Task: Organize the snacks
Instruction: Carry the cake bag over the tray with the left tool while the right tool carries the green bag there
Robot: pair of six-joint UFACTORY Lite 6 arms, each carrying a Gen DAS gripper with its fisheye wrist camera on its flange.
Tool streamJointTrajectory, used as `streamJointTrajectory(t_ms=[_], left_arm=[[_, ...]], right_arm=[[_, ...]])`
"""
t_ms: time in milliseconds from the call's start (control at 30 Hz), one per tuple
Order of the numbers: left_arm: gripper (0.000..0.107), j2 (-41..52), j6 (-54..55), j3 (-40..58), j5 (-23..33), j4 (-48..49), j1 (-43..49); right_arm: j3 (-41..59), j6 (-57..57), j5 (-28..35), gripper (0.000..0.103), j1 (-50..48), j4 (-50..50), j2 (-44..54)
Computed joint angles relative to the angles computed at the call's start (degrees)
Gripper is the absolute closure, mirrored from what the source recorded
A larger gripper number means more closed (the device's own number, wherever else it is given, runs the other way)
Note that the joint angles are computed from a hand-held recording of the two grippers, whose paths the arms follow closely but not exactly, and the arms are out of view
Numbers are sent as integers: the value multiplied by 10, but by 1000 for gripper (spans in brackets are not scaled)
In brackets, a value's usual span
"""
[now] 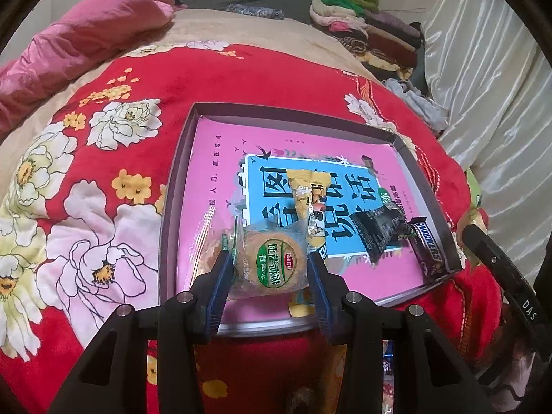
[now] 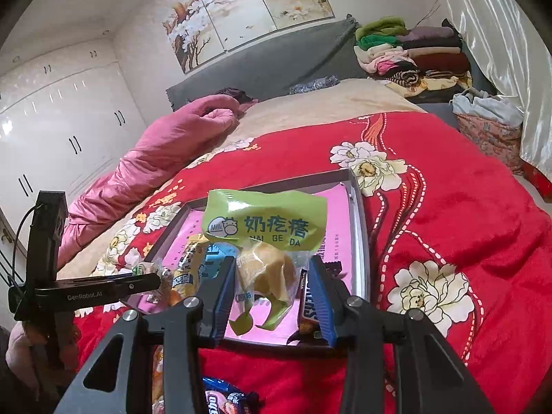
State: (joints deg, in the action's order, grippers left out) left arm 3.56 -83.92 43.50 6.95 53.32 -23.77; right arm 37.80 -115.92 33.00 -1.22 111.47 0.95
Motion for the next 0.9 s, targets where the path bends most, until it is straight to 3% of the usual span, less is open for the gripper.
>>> streamJointTrajectory(t_ms=[333,900], left_arm=[[61,22,-26,22,3,30,-9],[61,39,42,36,-24,-32,-11]], right_arm=[[7,-17,-20,61,14,17,16],[27,-99,-94,60,81,74,60]])
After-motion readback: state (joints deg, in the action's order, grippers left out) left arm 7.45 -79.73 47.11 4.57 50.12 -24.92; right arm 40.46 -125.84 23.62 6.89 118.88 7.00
